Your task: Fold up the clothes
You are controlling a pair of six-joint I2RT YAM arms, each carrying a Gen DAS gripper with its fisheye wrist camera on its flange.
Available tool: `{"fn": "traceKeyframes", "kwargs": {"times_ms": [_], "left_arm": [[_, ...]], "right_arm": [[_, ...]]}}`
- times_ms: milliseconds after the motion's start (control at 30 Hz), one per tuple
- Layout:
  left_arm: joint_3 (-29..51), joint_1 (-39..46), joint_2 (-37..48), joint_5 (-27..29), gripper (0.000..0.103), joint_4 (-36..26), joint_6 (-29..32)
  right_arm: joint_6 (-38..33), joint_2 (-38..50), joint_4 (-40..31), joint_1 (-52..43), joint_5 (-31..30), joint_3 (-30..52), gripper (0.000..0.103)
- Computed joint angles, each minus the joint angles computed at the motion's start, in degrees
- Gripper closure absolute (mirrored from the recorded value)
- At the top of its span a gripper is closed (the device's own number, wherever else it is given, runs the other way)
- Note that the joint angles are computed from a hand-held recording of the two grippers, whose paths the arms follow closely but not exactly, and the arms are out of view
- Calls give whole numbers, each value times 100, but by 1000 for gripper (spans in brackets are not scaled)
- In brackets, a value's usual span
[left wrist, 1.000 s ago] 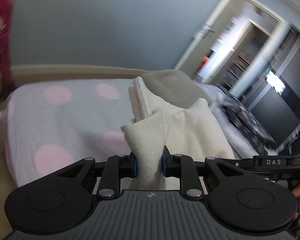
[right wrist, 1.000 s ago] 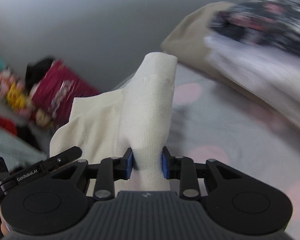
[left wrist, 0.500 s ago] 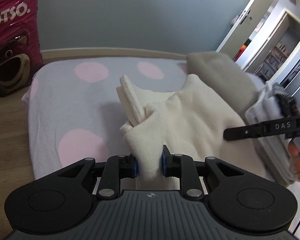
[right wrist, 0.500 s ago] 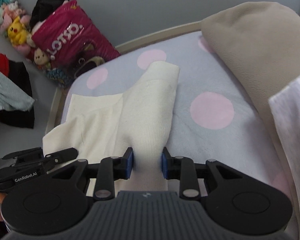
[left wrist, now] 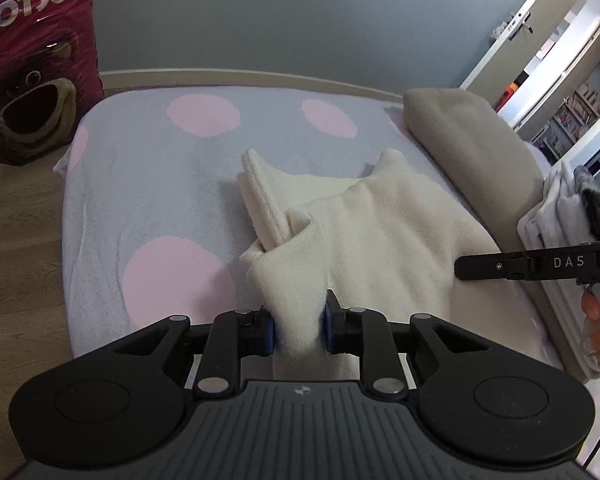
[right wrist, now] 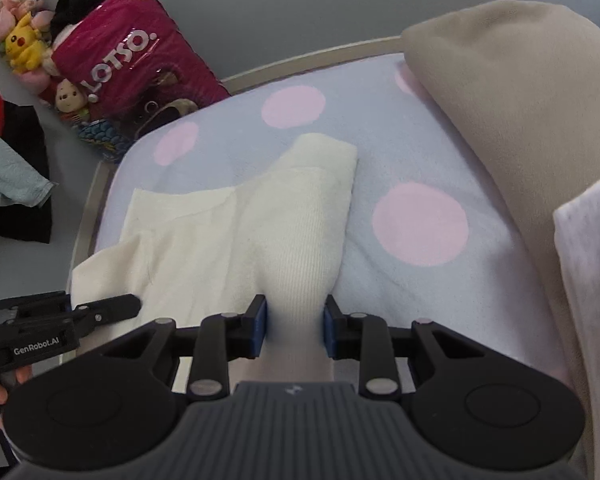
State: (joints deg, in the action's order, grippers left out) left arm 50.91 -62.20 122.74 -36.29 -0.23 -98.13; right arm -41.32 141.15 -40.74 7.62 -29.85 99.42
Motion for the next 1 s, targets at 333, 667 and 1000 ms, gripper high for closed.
{"fn": "traceKeyframes", "kwargs": {"times_ms": [333, 667, 1000], "left_arm": [[37, 137, 45, 201, 79, -27, 115], [733, -176, -19, -314, 74, -1962, -421], [1548, -531, 265, -1028, 75, -2948, 382]], "right_arm": [[696, -85, 657, 46, 233, -393, 59], [477, -1818, 2233, -519, 119, -2687, 71], [-597, -2629, 3672, -530, 652, -4758, 77]]}}
